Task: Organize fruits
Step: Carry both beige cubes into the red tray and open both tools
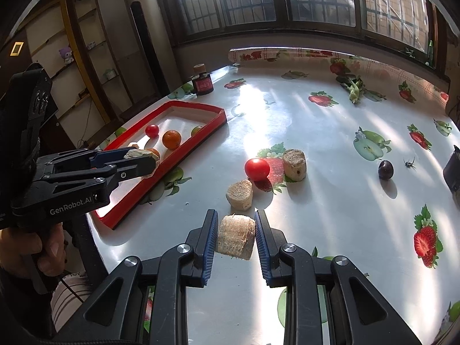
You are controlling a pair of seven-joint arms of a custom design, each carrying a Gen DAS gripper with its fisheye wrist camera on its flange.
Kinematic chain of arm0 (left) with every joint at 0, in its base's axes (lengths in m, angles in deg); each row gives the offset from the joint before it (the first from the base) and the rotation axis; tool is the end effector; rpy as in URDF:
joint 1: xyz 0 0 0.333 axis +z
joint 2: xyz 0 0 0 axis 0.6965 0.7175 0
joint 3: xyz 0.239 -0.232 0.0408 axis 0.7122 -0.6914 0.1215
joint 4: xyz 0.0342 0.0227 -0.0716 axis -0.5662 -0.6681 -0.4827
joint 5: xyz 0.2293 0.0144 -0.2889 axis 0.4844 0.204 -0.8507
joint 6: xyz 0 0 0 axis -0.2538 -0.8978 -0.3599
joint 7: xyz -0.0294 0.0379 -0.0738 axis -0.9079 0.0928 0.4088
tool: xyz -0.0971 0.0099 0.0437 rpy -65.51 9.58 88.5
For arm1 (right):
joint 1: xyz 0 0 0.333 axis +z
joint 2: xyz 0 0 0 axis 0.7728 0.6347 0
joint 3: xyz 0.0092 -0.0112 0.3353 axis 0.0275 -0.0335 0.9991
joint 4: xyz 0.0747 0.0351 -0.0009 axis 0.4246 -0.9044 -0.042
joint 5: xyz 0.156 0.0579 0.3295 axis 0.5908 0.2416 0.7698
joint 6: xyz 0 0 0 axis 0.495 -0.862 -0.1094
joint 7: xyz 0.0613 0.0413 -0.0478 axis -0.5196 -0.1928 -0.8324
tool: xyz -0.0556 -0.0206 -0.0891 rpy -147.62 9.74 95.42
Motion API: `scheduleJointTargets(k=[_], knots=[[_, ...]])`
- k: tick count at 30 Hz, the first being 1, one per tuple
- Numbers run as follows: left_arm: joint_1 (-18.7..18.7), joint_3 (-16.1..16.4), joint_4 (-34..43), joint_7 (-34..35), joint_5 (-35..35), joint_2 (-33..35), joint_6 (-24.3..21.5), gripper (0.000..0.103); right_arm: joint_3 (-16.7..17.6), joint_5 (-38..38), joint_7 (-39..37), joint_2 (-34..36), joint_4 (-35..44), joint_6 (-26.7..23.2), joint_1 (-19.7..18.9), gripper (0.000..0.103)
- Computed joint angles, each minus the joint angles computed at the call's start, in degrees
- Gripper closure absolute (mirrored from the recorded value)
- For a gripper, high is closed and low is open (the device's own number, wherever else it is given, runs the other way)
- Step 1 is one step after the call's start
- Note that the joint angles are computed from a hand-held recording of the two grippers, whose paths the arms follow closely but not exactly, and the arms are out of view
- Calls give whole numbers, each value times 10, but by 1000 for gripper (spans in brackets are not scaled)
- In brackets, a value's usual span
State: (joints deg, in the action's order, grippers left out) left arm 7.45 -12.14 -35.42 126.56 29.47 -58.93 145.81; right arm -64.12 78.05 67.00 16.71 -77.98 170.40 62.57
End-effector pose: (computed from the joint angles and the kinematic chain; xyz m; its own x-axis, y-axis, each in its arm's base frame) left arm 0.5810 -0.2382 0.3519 -0.1987 -0.9787 0.0515 -0.7237 0.1111 -0.6811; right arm 0.5664 0.1513 0.3435 0.4229 -0.8991 -0.1132 -0.6840 -0.2348 -0.6906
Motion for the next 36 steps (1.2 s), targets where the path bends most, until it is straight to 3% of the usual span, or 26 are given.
scheduleJointTargets(k=[8,19,22,30,36], knots=[[-68,71,-22,4,-19,-5,17,70,0,5,-5,-4,-3,5,7,76],[-105,102,-52,61,-92,-15,41,70,2,-5,3,-8,-9,14,18,77],[-130,125,-61,78,-120,-15,47,70,7,-13,8,-8,-10,19,19,77],[-188,181,-80,129,-198,-9,64,70,26,-68,54,-2,-15,31,15,77],[-208,201,-87,168,-252,-2,73,70,45,-141,116,7,-18,40,5,77]])
